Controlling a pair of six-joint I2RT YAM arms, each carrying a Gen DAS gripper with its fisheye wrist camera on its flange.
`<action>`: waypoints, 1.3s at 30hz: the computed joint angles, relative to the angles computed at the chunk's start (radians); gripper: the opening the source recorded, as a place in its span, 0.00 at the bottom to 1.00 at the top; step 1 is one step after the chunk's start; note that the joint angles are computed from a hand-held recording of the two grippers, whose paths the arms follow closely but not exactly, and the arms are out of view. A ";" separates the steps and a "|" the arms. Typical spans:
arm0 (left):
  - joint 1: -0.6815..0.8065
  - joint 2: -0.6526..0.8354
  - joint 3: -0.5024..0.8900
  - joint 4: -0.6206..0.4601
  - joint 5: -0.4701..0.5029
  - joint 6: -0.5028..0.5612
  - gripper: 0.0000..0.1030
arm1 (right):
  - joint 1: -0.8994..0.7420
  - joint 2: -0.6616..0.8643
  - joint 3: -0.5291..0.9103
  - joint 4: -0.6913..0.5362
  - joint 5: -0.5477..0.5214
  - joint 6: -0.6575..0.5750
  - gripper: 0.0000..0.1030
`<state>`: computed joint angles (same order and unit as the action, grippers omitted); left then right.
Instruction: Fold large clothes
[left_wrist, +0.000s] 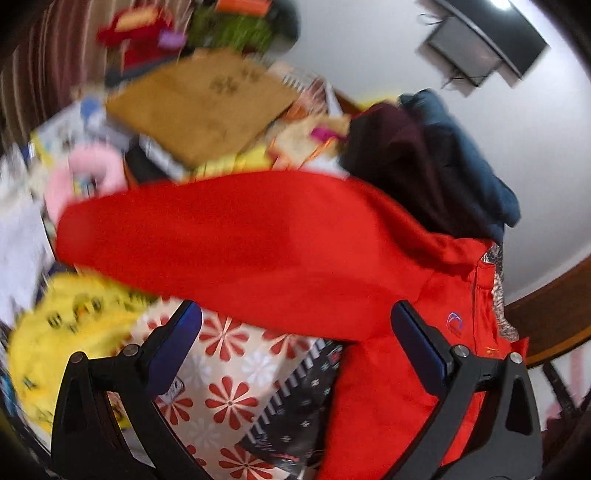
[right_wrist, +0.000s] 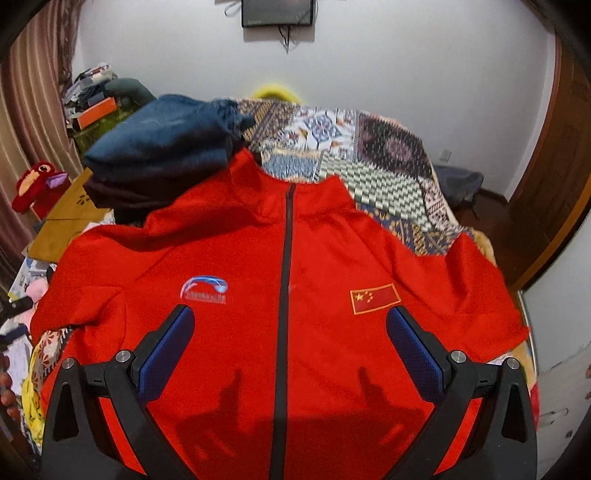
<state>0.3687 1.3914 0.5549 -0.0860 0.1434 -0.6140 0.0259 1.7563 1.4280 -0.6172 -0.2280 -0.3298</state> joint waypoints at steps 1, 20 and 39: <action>0.032 0.027 -0.011 0.024 0.048 -0.003 1.00 | 0.001 0.012 0.008 -0.003 0.001 0.003 1.00; 0.183 0.396 0.060 0.275 0.192 -0.088 0.37 | -0.058 0.122 0.141 -0.084 -0.058 0.052 1.00; -0.248 0.140 0.418 0.027 -0.213 0.155 0.02 | -0.151 0.088 0.142 -0.068 -0.130 0.061 1.00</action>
